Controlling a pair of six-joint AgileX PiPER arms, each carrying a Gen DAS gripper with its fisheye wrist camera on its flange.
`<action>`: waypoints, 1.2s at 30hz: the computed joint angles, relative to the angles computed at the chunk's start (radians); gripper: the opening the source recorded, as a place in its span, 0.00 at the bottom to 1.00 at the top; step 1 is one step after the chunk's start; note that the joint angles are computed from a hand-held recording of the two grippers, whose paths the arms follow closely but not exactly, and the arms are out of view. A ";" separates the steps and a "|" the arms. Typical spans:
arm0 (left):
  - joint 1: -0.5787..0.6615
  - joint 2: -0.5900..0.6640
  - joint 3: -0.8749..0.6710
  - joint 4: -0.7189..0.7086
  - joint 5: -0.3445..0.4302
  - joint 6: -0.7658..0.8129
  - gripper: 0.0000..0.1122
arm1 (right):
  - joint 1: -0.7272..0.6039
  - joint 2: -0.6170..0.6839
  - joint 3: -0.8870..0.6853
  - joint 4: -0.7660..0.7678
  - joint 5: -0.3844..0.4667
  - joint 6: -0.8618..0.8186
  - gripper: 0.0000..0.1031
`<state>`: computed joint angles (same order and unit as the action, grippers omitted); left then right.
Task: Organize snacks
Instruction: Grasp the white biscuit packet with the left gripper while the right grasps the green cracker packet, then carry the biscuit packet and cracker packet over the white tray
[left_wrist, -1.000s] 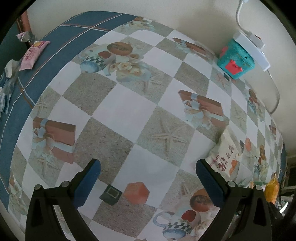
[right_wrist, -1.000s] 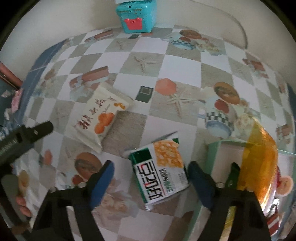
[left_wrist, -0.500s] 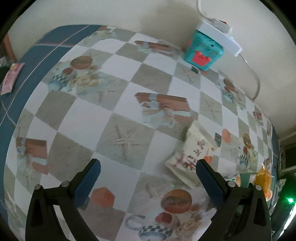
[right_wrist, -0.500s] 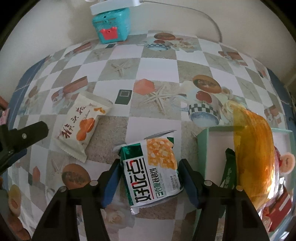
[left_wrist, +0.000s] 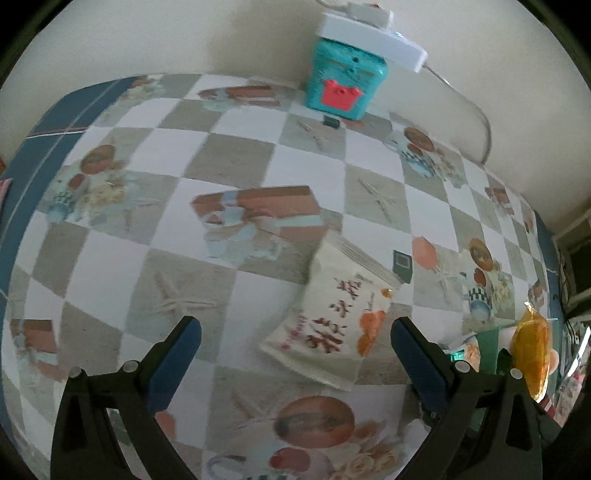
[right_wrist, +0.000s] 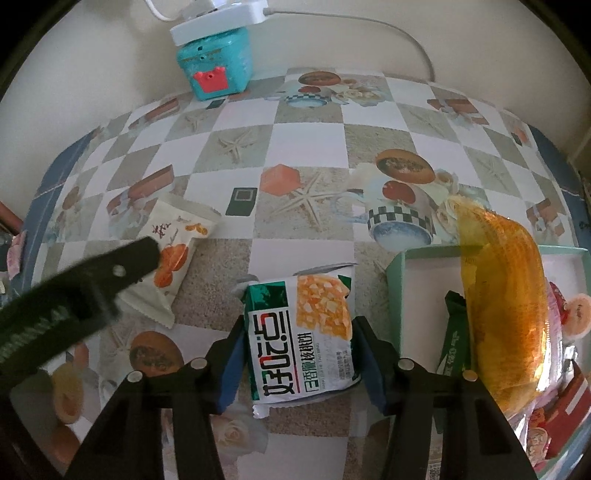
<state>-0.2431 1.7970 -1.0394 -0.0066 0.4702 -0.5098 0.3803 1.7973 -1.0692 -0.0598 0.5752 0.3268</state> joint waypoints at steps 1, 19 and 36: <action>-0.007 0.015 -0.015 0.004 0.004 -0.003 0.91 | -0.002 -0.001 0.001 0.008 -0.002 -0.007 0.56; -0.054 0.051 -0.051 0.273 0.043 -0.280 0.50 | -0.006 -0.013 0.017 0.024 -0.013 -0.023 0.56; 0.077 -0.053 0.043 0.165 0.157 -0.200 0.48 | 0.053 0.002 -0.010 -0.061 0.053 0.108 0.52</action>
<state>-0.1658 1.7437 -0.9966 0.1581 0.6273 -0.7098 0.4328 1.7991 -1.0796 -0.1204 0.6280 0.4352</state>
